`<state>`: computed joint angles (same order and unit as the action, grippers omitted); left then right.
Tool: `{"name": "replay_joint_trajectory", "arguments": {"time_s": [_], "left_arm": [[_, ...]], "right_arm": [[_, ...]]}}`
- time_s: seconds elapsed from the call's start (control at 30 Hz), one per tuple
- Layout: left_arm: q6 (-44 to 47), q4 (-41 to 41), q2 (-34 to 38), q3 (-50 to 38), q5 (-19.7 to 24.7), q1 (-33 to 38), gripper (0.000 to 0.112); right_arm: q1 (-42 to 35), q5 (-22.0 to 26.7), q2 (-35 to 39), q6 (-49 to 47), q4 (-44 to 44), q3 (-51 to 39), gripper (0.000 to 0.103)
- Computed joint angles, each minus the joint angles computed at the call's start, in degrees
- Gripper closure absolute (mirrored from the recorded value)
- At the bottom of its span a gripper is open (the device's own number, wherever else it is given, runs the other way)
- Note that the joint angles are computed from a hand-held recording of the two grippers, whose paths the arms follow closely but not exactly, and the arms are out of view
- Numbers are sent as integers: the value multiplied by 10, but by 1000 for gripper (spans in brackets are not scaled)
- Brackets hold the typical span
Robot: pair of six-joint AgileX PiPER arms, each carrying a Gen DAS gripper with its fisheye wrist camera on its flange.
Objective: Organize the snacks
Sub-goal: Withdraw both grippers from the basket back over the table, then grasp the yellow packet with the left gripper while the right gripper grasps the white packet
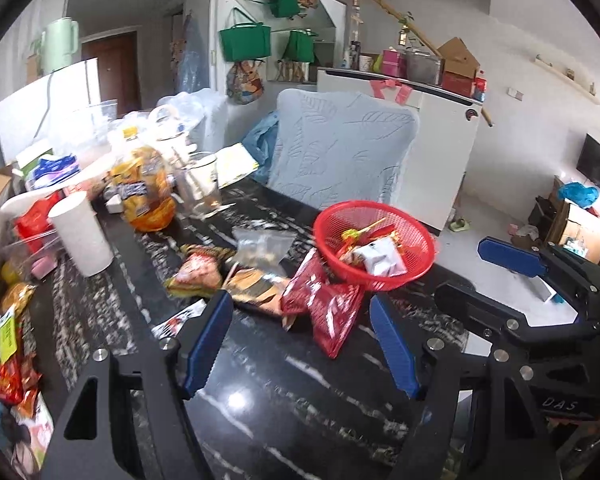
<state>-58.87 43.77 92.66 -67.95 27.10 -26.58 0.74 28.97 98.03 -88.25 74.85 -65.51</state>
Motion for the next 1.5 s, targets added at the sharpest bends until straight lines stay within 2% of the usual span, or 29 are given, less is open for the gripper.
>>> {"name": "replay_joint_trajectory", "arguments": {"time_s": [0.23, 0.63, 0.8, 1.03, 1.33, 1.5], "left_arm": [[-129, 82, -56, 90, 20, -12, 42], [-219, 97, -127, 208, 32, 21, 42], [-203, 62, -145, 240, 3, 63, 42], [-228, 77, -156, 268, -20, 106, 42], [-121, -14, -126, 250, -59, 181, 42], [-22, -92, -93, 218, -79, 222, 42]], "right_arm": [[16, 23, -10, -48, 32, 38, 31], [81, 46, 15, -63, 34, 54, 31], [113, 45, 36, -47, 21, 47, 31], [151, 44, 63, -23, 9, 25, 31], [183, 47, 120, 64, -61, -51, 31], [197, 41, 149, 111, -103, -99, 31]]}}
